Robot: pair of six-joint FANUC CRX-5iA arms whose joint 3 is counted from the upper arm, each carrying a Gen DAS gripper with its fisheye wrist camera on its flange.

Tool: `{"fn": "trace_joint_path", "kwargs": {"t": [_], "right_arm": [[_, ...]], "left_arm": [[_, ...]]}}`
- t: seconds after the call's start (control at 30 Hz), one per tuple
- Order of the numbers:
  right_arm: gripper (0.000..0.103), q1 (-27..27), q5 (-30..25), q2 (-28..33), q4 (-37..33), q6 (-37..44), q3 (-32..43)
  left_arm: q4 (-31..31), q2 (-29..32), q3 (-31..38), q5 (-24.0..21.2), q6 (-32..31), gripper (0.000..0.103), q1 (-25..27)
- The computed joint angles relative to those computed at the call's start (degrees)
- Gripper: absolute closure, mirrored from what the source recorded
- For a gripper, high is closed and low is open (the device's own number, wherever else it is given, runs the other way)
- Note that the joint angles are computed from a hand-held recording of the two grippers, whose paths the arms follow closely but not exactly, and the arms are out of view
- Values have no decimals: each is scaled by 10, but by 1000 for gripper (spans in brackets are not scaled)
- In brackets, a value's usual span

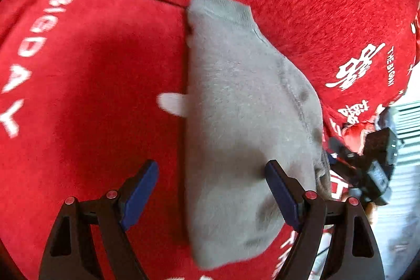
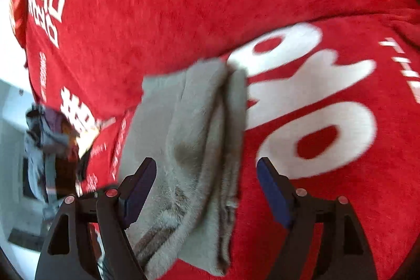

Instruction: Fold small clothes

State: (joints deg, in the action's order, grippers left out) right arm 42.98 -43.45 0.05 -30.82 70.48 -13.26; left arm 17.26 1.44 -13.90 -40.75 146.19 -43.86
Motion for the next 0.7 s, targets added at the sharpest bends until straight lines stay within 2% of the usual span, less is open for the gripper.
{"fn": "trace_joint_path", "kwargs": {"t": [0.07,0.1,0.13,0.17,0.2,0.23,0.3,0.33,0.43,0.53,0.7], "right_arm": [[21,8,-21,36,11,-4,26],[21,8,-30,50,8,-1,36],[20,9,-32,63,-2,7,43],[19,23,-4,59,19,-1,33],[26,26,-7,63,14,15,39],[35,32,-18,70,11,22,50],[58,64,-7,66,67,-10,41],[63,74,1,58,81,-18,35],[66,77,19,26,55,-18,21],[67,120,31,-5,107,-67,-1],[67,187,62,-67,179,-154,-46]], "left_arm": [[57,18,-8,22,-71,19,5],[59,30,2,18,-82,19,5],[45,44,21,8,-83,19,5],[20,57,46,-6,-71,19,3],[7,65,62,-18,-63,22,2],[-1,72,76,-32,-64,39,4],[-10,68,83,-39,-71,56,4],[-16,59,80,-37,-71,63,3],[-37,40,86,-55,-52,65,-9],[-81,28,112,-98,-20,65,-28],[-160,-21,133,-142,49,65,-76]]}}
